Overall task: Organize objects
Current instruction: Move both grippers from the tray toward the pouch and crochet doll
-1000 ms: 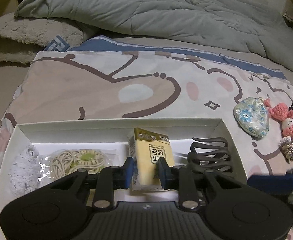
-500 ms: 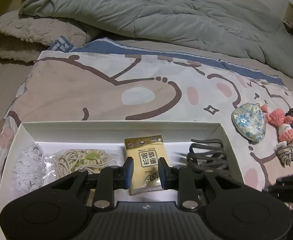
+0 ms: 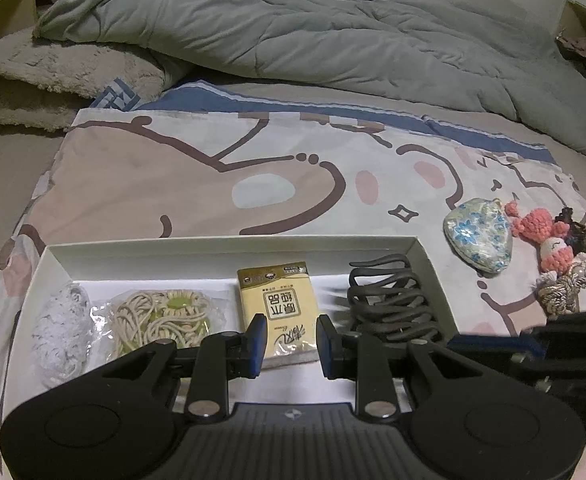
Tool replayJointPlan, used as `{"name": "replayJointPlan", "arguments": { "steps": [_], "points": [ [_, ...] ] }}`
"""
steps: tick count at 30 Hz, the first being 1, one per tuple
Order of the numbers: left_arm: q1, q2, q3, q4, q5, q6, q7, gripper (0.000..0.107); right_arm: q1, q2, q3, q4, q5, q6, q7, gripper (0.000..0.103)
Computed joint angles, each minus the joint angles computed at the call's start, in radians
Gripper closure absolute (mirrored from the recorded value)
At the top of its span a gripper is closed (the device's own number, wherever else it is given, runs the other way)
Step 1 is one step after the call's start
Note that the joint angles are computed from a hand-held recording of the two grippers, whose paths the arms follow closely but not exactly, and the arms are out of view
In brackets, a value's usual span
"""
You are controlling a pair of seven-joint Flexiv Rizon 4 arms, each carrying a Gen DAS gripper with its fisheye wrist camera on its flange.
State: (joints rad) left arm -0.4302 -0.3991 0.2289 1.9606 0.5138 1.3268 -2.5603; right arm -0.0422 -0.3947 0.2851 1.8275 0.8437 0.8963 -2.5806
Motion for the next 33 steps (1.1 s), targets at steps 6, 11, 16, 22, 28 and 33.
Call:
{"name": "replayJointPlan", "arguments": {
  "steps": [6,11,16,22,28,33],
  "points": [
    [-0.021,0.06,0.005,0.028,0.045,-0.033,-0.056,0.079,-0.022,0.046,0.0,0.015,0.067,0.011,-0.05,0.083],
    [-0.005,0.114,-0.031,0.052,0.091,-0.063,-0.112,0.079,-0.023,0.081,-0.019,0.032,0.102,0.023,-0.078,0.078],
    [0.012,0.166,-0.074,0.066,0.148,-0.107,-0.183,0.077,-0.019,0.113,-0.036,0.054,0.134,0.048,-0.109,0.068],
    [0.04,0.22,-0.136,0.082,0.202,-0.167,-0.248,0.05,-0.015,0.148,-0.055,0.078,0.17,0.068,-0.154,0.049],
    [0.054,0.272,-0.191,0.086,0.274,-0.241,-0.324,0.023,-0.006,0.176,-0.073,0.1,0.197,0.097,-0.19,0.032],
    [0.07,0.308,-0.234,0.09,0.317,-0.283,-0.366,0.008,-0.004,0.192,-0.085,0.111,0.217,0.117,-0.226,0.021]
  ]
}}
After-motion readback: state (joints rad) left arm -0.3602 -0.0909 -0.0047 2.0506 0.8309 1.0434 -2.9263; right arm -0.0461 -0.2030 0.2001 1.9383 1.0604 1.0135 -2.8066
